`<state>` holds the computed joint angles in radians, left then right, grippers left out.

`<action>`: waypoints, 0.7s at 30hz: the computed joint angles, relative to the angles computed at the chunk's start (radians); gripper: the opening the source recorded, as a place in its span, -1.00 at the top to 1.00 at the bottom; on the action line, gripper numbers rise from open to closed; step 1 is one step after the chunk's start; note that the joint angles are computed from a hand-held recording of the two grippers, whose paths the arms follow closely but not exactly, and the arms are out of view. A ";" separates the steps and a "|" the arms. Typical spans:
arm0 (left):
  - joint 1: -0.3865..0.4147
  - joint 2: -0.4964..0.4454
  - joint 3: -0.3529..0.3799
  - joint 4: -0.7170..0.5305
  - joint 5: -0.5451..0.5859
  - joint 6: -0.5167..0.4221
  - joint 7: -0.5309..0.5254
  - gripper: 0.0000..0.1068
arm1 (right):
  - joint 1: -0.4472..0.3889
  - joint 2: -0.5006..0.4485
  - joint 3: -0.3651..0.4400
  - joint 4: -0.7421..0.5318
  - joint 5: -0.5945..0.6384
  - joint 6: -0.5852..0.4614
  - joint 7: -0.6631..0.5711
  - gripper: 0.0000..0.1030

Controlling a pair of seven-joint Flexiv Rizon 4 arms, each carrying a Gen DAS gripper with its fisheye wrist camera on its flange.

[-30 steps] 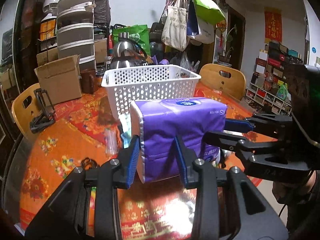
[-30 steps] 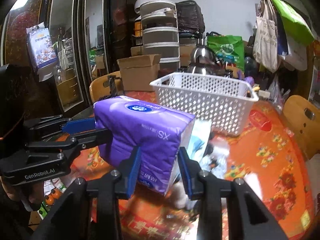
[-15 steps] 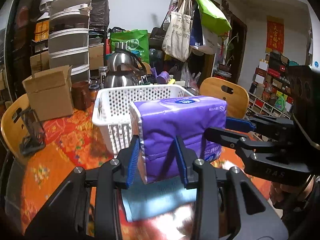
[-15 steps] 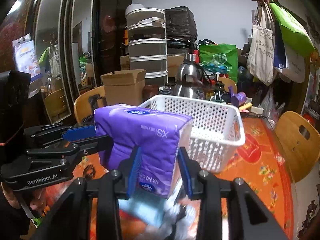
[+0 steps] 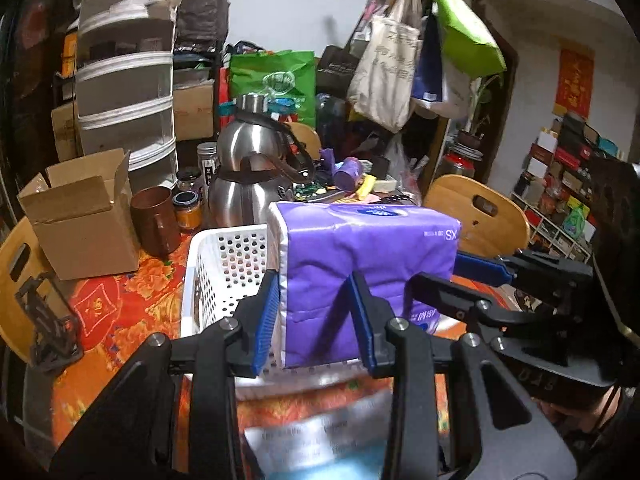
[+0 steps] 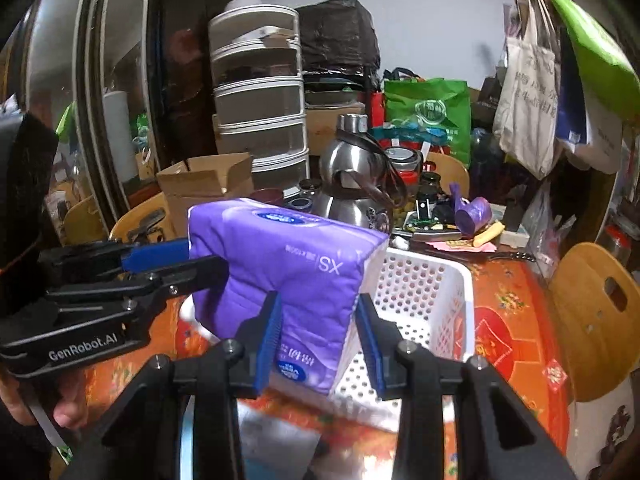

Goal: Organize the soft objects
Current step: 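Lower the tissue pack into the white basket and open both grippers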

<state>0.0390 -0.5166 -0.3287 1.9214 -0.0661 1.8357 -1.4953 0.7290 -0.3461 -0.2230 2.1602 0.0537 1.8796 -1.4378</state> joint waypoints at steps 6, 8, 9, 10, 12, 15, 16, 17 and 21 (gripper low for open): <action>-0.044 -0.111 0.041 -0.125 -0.072 -0.102 0.027 0.39 | -0.182 -0.101 0.135 -0.112 -0.110 -0.078 0.062 0.29; -0.064 -0.141 0.064 -0.157 -0.100 -0.123 0.028 0.38 | -0.181 -0.126 0.126 -0.126 -0.128 -0.076 0.084 0.29; -0.066 -0.152 0.065 -0.157 -0.107 -0.119 0.028 0.38 | -0.166 -0.135 0.105 -0.128 -0.132 -0.070 0.090 0.28; -0.050 -0.168 0.045 -0.173 -0.117 -0.138 0.033 0.38 | -0.138 -0.149 0.070 -0.134 -0.129 -0.069 0.101 0.28; -0.053 -0.186 0.055 -0.180 -0.135 -0.149 0.033 0.32 | -0.126 -0.161 0.051 -0.141 -0.142 -0.092 0.114 0.25; -0.056 -0.198 0.071 -0.181 -0.147 -0.150 0.038 0.11 | -0.023 -0.173 -0.075 -0.115 -0.128 -0.073 0.138 -0.17; -0.054 -0.197 0.072 -0.172 -0.145 -0.142 0.042 0.01 | -0.030 -0.172 -0.068 -0.111 -0.123 -0.073 0.136 -0.27; -0.045 -0.193 0.064 -0.158 -0.140 -0.133 0.049 -0.16 | -0.041 -0.172 -0.059 -0.106 -0.121 -0.066 0.138 -0.33; -0.084 -0.172 0.114 -0.121 -0.126 -0.100 0.052 -0.27 | -0.083 -0.159 -0.017 -0.093 -0.129 -0.073 0.142 -0.33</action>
